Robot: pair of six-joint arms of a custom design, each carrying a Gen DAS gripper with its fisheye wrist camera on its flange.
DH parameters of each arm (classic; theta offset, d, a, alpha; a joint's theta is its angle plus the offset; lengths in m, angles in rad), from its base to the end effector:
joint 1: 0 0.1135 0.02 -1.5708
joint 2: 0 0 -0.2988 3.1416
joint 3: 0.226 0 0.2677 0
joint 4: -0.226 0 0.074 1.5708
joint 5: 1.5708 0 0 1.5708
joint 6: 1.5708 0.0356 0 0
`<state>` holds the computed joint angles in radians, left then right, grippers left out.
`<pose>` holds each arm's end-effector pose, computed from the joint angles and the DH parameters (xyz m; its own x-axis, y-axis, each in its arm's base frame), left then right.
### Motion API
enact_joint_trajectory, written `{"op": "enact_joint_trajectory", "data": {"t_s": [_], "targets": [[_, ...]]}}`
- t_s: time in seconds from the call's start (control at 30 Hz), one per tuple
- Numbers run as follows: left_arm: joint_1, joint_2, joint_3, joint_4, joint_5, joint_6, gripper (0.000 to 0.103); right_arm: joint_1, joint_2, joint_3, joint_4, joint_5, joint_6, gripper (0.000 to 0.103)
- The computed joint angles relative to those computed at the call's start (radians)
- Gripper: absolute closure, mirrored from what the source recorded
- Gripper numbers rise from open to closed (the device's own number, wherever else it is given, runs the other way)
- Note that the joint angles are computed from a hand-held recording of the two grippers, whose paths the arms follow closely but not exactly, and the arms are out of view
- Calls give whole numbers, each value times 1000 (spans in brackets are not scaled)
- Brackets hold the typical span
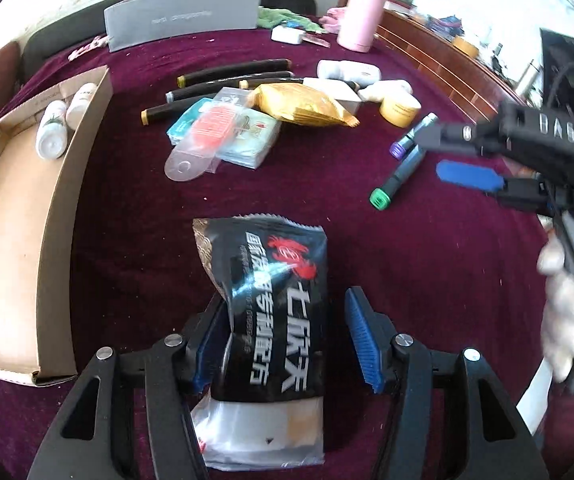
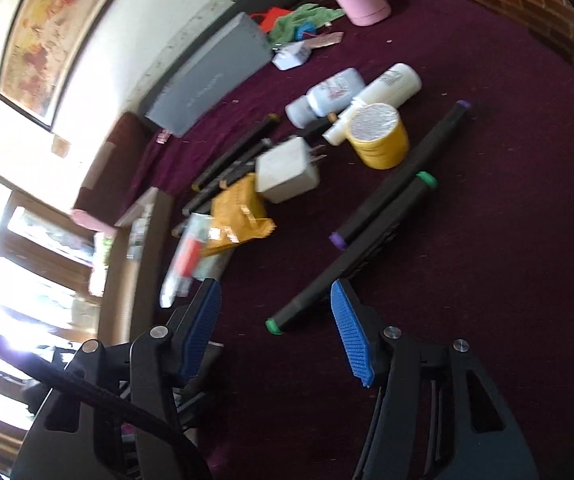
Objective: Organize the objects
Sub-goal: 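Grasp the black snack bag with the left gripper while right gripper moves toward the markers, then grasp the green-capped black marker with the right gripper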
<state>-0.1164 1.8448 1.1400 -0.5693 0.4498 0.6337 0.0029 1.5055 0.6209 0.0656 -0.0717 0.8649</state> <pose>0.3652 -0.0583 0.1764 -0.6287 0.6104 -0.4818 0.7485 0.6431 -0.1619 0.2870 0.0034 0.1678 -0.5133 0.7576 -0.4032 0.5223 0.6486 0.5537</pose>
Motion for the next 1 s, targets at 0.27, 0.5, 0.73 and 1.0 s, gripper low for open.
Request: {"op": "enact_joint_trajectory", "data": {"t_s": [0.27,0.5,0.73,1.0], "targets": [[1,-25,-68,127,-1,-17,67,34,113,117,-152,121,67,47],[83,5,21,32,102,-26,68,37,163,179,-198,183,116,47],[125,32,72,-15,144,-38,68,72,193,214,-234,276,126,58],[155,26,67,-36,169,-17,68,75,116,126,-212,286,86,81]]}}
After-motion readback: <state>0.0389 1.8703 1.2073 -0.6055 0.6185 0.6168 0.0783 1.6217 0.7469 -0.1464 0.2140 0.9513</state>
